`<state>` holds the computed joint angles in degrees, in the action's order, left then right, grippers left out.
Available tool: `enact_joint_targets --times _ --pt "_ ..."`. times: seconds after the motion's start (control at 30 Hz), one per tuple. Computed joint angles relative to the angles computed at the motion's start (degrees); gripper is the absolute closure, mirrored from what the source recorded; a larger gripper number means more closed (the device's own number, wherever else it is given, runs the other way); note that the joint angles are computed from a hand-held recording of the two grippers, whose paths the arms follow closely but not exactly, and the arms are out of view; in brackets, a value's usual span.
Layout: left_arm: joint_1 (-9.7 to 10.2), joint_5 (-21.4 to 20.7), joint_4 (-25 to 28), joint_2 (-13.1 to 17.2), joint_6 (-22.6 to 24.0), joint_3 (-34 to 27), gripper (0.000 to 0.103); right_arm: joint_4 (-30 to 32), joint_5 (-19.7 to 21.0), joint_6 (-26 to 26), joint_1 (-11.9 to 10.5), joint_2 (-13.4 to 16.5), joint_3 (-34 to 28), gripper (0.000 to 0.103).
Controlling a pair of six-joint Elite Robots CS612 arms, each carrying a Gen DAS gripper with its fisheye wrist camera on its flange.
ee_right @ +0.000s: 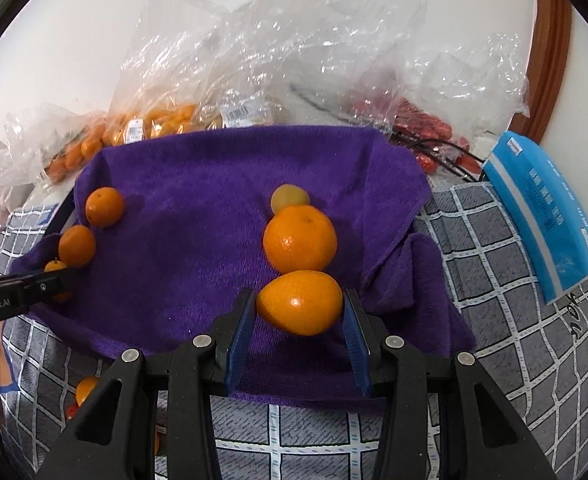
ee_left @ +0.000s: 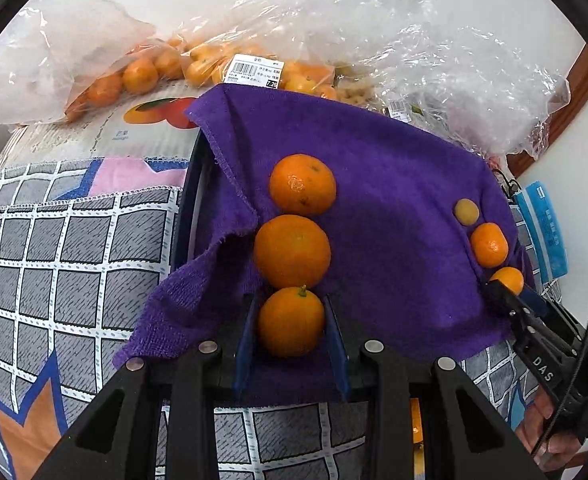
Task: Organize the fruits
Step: 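Lower the oval orange onto the towel with the right gripper while the left places its orange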
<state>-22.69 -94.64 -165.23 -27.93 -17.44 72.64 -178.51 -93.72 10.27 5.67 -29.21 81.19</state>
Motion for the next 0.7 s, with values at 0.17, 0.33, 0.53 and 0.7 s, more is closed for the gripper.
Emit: enact_joint_targets --times 0.17,0.33,0.53,0.7 --pt "0.30 -1.46 -1.16 -0.01 0.06 0.38 0.071 1.20 -0.66 -0.59 0.26 0.35 -0.61 0.060" --pt "0.77 -3.63 -2.40 -0.07 -0.84 0.74 0.071 1.30 -1.24 -1.06 0.36 0.55 -0.90 0.060" --pt "0.93 -5.39 -2.33 -0.04 -0.87 0.40 0.060 1.56 -1.67 -1.27 0.55 0.37 -0.88 0.053" --pt "0.94 -5.24 -3.39 -0.70 -1.24 1.17 0.055 -0.92 -2.76 -0.92 0.78 -0.58 0.74 0.045"
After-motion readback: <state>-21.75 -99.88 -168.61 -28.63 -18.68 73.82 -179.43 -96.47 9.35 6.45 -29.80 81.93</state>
